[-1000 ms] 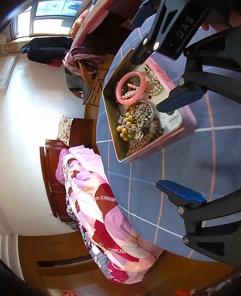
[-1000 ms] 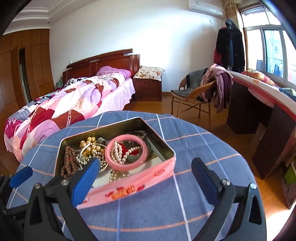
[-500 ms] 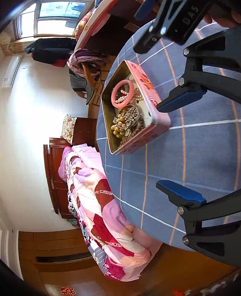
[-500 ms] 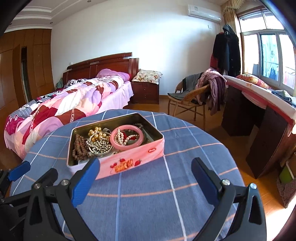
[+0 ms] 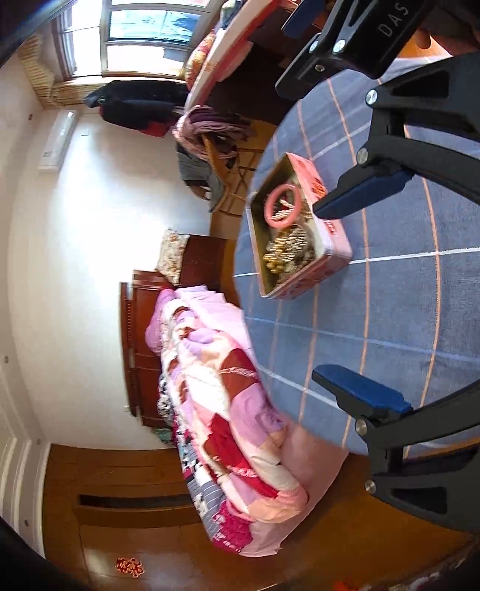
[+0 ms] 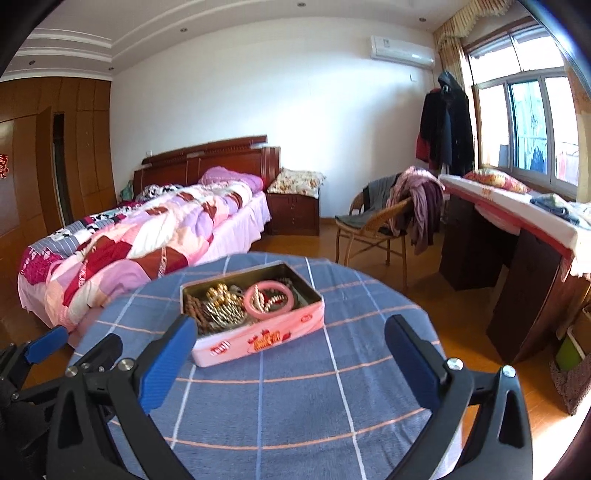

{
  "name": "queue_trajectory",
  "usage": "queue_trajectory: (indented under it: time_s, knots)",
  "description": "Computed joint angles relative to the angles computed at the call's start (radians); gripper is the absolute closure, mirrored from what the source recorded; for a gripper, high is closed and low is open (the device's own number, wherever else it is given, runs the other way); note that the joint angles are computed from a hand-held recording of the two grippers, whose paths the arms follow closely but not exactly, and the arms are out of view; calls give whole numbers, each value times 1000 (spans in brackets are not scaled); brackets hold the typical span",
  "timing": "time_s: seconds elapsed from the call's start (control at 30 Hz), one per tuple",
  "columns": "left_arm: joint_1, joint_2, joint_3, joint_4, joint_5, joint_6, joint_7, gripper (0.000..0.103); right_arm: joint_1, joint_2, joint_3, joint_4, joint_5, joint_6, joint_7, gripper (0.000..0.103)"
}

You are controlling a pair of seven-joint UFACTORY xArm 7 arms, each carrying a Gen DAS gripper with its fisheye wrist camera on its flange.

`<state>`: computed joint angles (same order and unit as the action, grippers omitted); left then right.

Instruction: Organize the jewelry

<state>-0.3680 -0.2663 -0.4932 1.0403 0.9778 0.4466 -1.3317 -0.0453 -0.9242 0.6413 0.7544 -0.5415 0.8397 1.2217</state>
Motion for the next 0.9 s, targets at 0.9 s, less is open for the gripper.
queue_trajectory:
  time_s: [0.9]
  knots:
    - [280,-218,-190,-11,-171,-137,104,6,-131,-135,50,96,45,-1,-56,0]
